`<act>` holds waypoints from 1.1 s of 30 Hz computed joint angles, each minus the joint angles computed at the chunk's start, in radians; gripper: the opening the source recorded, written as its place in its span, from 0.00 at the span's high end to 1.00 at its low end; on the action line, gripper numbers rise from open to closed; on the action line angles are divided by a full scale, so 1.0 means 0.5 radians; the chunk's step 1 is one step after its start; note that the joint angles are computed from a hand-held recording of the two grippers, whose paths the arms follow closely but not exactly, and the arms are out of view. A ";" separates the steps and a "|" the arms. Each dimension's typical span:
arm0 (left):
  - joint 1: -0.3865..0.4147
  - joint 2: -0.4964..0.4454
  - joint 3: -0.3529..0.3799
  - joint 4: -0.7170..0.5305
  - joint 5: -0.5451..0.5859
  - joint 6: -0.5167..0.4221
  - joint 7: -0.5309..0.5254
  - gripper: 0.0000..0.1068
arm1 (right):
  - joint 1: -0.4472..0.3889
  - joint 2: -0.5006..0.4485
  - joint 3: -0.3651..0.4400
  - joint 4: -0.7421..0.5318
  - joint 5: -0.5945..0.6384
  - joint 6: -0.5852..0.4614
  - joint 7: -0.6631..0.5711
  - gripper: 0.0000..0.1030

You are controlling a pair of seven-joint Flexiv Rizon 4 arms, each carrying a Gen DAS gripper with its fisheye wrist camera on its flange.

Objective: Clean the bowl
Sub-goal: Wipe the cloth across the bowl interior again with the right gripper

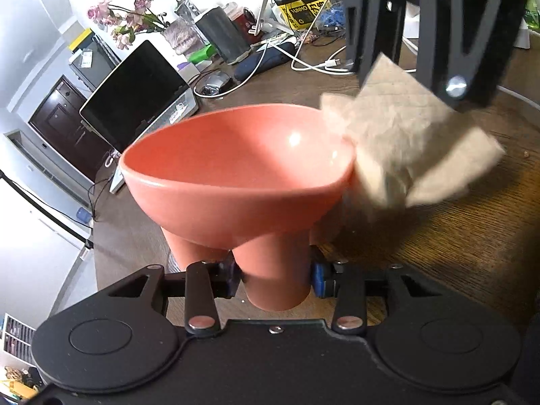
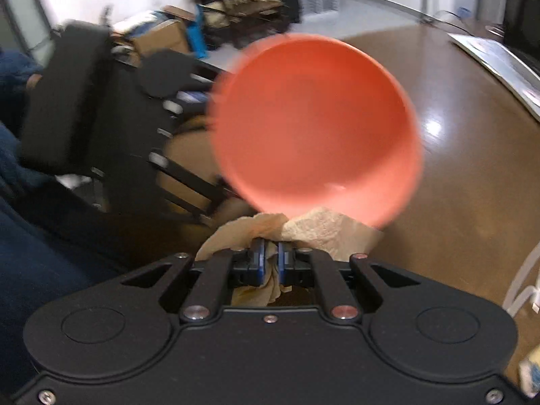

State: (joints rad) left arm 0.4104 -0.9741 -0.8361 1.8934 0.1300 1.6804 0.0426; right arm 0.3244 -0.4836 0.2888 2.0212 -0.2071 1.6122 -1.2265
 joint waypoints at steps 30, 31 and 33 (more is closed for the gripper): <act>-0.005 -0.013 0.010 -0.019 -0.073 -0.045 -0.126 0.63 | 1.052 -0.157 -1.519 -0.095 0.146 0.243 0.270 0.91; -0.010 -0.010 0.015 -0.021 -0.089 -0.050 -0.141 0.63 | 1.060 -0.153 -1.525 -0.069 0.153 0.245 0.283 0.91; -0.030 -0.001 0.036 -0.031 -0.127 -0.060 -0.184 0.63 | 1.090 -0.140 -1.544 -0.009 0.174 0.255 0.312 0.91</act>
State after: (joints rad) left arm 0.3955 -0.9746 -0.8181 1.8780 0.0666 1.6505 -0.0493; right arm 0.8696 -0.5538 -0.4830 2.0166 -0.1200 1.7395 -1.0705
